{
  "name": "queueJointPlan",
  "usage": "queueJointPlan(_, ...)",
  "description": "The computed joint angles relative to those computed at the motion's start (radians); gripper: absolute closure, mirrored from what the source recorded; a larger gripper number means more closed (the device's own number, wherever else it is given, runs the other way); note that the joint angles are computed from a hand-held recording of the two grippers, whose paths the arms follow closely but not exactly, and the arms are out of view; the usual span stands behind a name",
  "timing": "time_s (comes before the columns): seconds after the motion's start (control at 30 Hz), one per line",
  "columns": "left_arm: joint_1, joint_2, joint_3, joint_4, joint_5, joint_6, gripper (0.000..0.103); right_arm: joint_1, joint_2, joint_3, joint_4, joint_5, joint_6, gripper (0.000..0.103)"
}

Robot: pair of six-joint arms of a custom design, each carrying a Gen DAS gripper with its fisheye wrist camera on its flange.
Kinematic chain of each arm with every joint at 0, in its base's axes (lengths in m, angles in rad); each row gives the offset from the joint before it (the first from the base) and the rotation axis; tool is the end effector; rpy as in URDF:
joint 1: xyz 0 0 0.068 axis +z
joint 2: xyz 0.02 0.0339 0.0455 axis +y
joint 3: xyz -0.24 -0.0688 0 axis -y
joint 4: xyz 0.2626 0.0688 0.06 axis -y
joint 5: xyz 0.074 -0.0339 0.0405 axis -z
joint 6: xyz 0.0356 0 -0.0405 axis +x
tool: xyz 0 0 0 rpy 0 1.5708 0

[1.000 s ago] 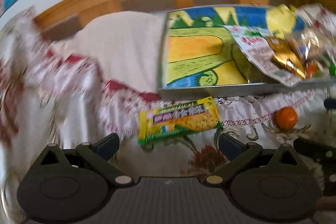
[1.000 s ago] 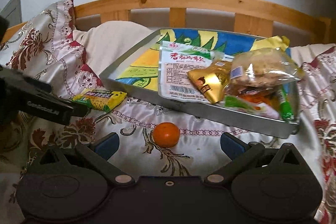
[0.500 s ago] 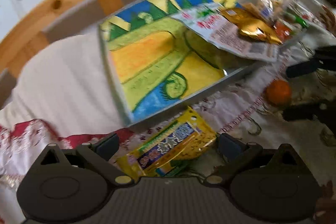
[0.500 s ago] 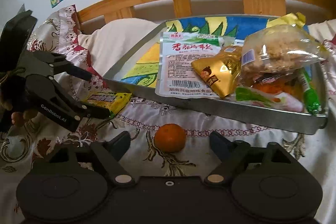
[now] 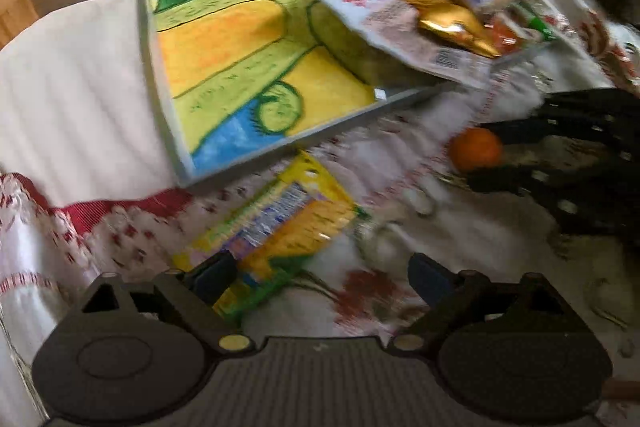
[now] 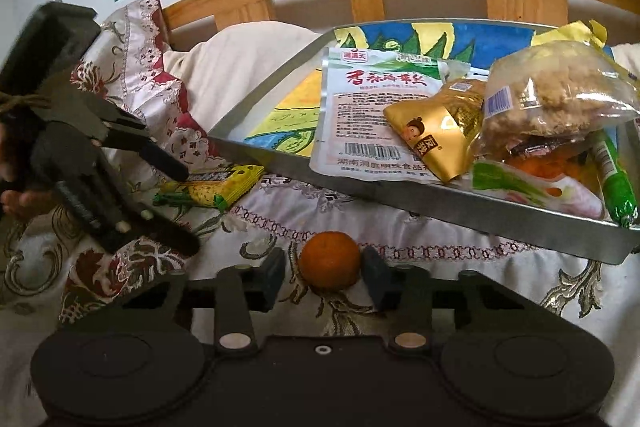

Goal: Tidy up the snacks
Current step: 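Reach the left tool toward the yellow biscuit pack while the right tool approaches the orange ball, then grasp the yellow biscuit pack with the left tool while the right tool grasps the orange ball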

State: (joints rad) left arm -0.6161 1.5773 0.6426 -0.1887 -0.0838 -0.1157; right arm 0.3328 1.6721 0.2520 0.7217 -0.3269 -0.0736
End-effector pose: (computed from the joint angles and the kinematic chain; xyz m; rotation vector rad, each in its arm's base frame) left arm 0.2247 -0.1554 0.0792 0.6417 2.6147 -0.1137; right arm 0.2094 0.0845 0.0324 -0.6286 2.1865 0.5076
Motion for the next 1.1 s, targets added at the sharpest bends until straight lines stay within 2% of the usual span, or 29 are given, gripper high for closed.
queueJointPlan(0.13, -0.040, -0.039, -0.008, -0.052, 0.087, -0.023, 0.015, 0.020, -0.054, -0.029, -0.024, 0.021, -0.025, 0.065)
queueJointPlan(0.2, -0.096, -0.055, -0.017, -0.047, -0.011, 0.010, 0.014, 0.034, -0.079, -0.047, -0.027, 0.040, -0.036, 0.065)
queueJointPlan(0.3, -0.127, -0.059, -0.038, 0.027, -0.177, 0.074, 0.006, 0.056, -0.100, -0.063, -0.026, 0.067, -0.050, 0.065)
queueJointPlan(0.4, -0.093, -0.051, -0.038, 0.068, -0.219, 0.125, 0.003, 0.054, -0.093, -0.062, -0.020, 0.064, -0.052, 0.065)
queueJointPlan(0.7, 0.070, 0.137, 0.095, 0.060, -0.052, 0.239, 0.000, -0.004, -0.018, -0.005, -0.029, -0.027, -0.031, 0.065)
queueJointPlan(0.8, 0.122, 0.186, 0.147, 0.010, 0.045, 0.197, 0.001, -0.014, 0.000, 0.009, -0.030, -0.042, -0.022, 0.065)
queueJointPlan(0.9, 0.155, 0.190, 0.167, -0.040, 0.118, 0.154, 0.006, -0.011, 0.007, 0.012, -0.027, -0.040, -0.020, 0.067)
queueJointPlan(1.03, 0.133, 0.118, 0.122, -0.076, 0.134, 0.121, 0.019, 0.001, -0.010, -0.005, -0.020, -0.038, -0.039, 0.068)
queueJointPlan(1.1, 0.107, 0.072, 0.091, -0.093, 0.137, 0.086, 0.021, 0.010, -0.027, -0.014, -0.027, -0.039, -0.050, 0.068)
